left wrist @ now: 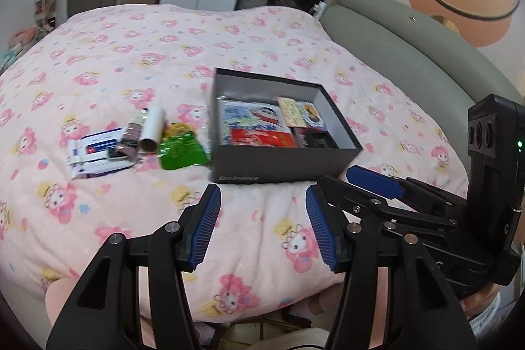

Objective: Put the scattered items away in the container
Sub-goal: 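Withdraw the left gripper from the box toward the remaining items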

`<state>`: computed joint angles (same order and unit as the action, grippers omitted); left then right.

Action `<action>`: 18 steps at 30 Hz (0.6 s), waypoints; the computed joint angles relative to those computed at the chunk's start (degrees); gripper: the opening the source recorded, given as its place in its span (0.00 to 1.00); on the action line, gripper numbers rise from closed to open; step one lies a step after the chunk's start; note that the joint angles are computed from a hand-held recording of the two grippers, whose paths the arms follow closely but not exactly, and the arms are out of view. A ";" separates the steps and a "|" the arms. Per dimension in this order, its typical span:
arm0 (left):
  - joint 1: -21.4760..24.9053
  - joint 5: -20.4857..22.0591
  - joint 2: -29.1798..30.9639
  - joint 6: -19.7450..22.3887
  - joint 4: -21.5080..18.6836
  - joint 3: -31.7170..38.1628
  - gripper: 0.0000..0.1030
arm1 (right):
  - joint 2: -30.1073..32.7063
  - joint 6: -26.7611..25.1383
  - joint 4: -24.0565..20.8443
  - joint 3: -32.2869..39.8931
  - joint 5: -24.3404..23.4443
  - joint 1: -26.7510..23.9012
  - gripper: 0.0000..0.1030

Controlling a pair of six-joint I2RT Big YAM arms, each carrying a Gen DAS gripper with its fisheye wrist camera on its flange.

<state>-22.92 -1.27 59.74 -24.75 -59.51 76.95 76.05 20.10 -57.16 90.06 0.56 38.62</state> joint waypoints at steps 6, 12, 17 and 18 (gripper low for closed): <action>6.05 -0.14 -5.05 -1.72 1.41 -3.98 0.58 | 4.42 -2.42 1.24 4.84 1.59 4.26 0.46; 13.51 0.67 -7.54 -1.36 2.68 -7.70 0.57 | 10.16 -3.29 2.17 9.20 -1.47 6.88 0.46; 20.45 4.29 -6.22 -0.28 6.54 -10.10 0.57 | 16.43 -3.54 0.97 14.86 -1.48 7.81 0.46; 21.61 4.85 -5.80 0.07 7.30 -10.48 0.57 | 18.01 -3.88 0.40 16.58 -1.33 7.83 0.46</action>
<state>-1.31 3.58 53.94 -24.68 -52.21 66.47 94.05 16.22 -56.76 106.64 -0.77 46.46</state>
